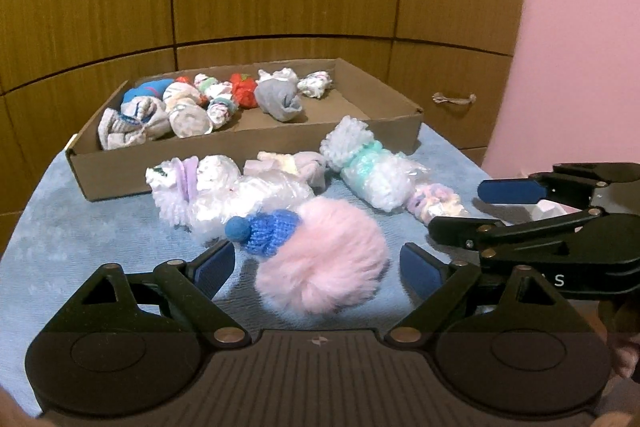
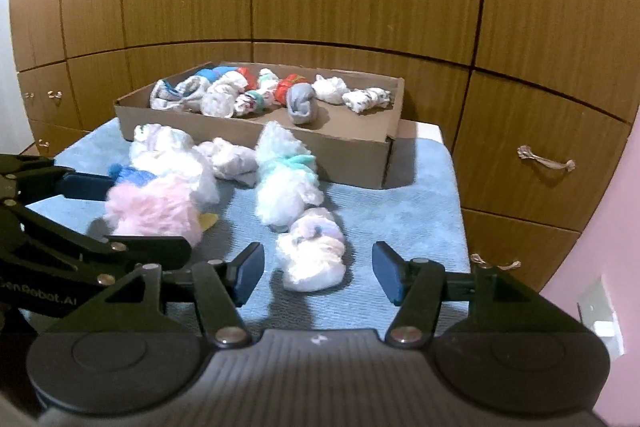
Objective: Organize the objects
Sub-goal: 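Grasp the pink fluffy pompom sock with left while right grasps white sock bundle, then lift both held socks and carry them into the cardboard box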
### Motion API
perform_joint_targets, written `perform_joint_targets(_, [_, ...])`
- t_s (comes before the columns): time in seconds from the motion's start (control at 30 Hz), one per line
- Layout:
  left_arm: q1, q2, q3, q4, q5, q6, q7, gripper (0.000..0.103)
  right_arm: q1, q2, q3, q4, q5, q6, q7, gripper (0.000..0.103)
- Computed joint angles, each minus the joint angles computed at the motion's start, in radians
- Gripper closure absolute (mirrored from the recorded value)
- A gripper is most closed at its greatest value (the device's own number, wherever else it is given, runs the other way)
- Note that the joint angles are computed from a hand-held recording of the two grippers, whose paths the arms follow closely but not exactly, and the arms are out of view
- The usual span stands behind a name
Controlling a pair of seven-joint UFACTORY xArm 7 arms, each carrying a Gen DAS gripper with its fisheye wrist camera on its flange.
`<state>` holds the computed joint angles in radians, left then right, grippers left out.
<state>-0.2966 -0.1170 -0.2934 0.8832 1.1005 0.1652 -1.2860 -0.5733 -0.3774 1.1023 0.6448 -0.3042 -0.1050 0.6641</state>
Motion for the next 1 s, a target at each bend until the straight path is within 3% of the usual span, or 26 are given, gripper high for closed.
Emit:
perform_joint_targets(0.07, [-0.005,0.009,-0.007,0.007,-0.002,0.027,-0.025,0.01,-0.005,0.009,0.001,-0.002,0.002,-0.015,-0.002,0.047])
perform_joint_targets(0.2, [-0.016,0.018,-0.014,0.022,0.129,0.071,-0.173,0.012,-0.02,0.033,0.013,-0.002,0.013,-0.036,-0.031,0.053])
perform_joint_targets(0.3, [-0.036,0.026,0.005,0.026,0.13,0.063,-0.178,0.018,-0.033,0.048,0.029,0.002,0.026,-0.045,-0.055,0.057])
perform_joint_targets(0.43, [-0.047,0.03,0.021,0.03,0.147,0.052,-0.201,0.034,-0.07,0.049,0.069,0.006,0.048,-0.053,-0.076,0.062])
perform_joint_targets(0.47, [-0.048,0.029,0.023,0.031,0.152,0.053,-0.203,0.038,-0.077,0.046,0.078,0.003,0.055,-0.059,-0.077,0.069])
perform_joint_targets(0.5, [-0.049,0.028,0.025,0.03,0.159,0.051,-0.206,0.049,-0.078,0.046,0.08,0.0,0.063,-0.066,-0.078,0.071])
perform_joint_targets(0.53, [-0.049,0.03,0.031,0.028,0.153,0.04,-0.194,0.052,-0.077,0.049,0.08,-0.002,0.071,-0.068,-0.081,0.071])
perform_joint_targets(0.7, [-0.038,0.001,0.032,0.006,0.204,0.031,-0.234,0.055,-0.021,0.012,0.038,-0.04,0.123,-0.095,-0.09,0.072])
perform_joint_targets(0.83, [-0.021,-0.032,0.033,-0.031,0.164,0.014,-0.188,0.056,0.066,-0.017,-0.029,-0.076,0.147,-0.083,-0.089,0.072])
perform_joint_targets(1.0, [0.019,-0.072,0.015,-0.078,0.114,-0.009,-0.129,0.056,0.087,-0.034,-0.042,-0.09,0.155,-0.076,-0.073,0.072])
